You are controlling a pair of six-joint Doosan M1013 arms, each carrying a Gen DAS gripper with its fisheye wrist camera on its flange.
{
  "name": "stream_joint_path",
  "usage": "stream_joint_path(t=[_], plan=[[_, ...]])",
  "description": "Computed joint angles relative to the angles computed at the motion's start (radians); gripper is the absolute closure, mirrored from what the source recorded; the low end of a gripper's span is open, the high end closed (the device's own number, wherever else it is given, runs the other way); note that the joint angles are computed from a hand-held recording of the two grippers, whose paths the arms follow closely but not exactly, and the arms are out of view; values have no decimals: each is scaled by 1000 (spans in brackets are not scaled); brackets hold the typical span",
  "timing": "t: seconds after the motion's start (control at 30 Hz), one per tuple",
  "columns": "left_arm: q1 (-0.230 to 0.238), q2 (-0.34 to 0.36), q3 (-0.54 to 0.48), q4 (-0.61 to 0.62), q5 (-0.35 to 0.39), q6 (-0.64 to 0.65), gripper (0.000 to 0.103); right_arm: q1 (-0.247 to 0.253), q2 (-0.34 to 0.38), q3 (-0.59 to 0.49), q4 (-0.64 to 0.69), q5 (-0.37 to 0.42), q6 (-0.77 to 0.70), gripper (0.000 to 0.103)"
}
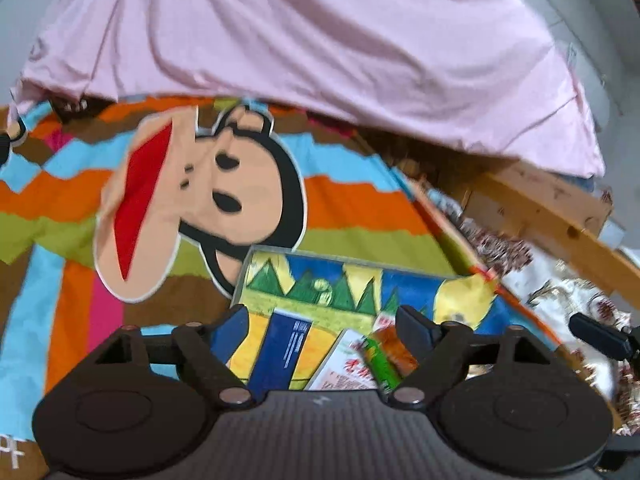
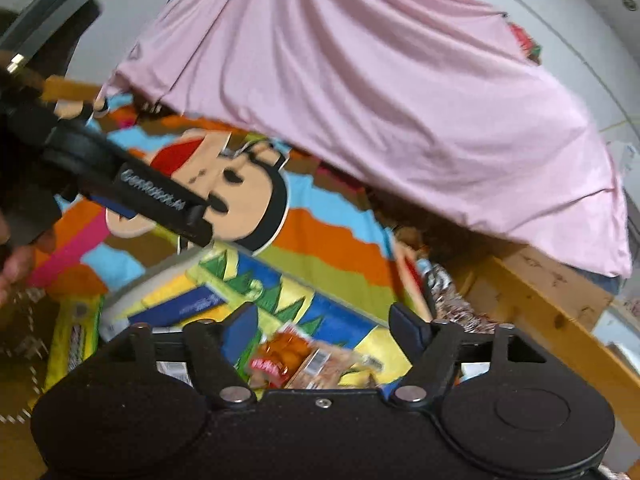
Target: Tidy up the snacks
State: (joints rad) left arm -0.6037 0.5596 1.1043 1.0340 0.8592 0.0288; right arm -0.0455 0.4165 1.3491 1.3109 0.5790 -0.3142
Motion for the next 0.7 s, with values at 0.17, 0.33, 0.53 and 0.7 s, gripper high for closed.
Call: stream_joint_path(t=[0.17,0.33,0.53,0.7], plan=[[-42,-47,39,96,40,-70,7,-25,-59,38,97,16,-45,19],[-92,-99,80,168,120,-132,3,-54,-128,84,148,51,-43,14],[-161,-155,119,226,224,-175,2,-98,-206,108,129,148,59,7],[-223,-199,148,284,312,-210,1,-128,-259,82,2,231,233,5]])
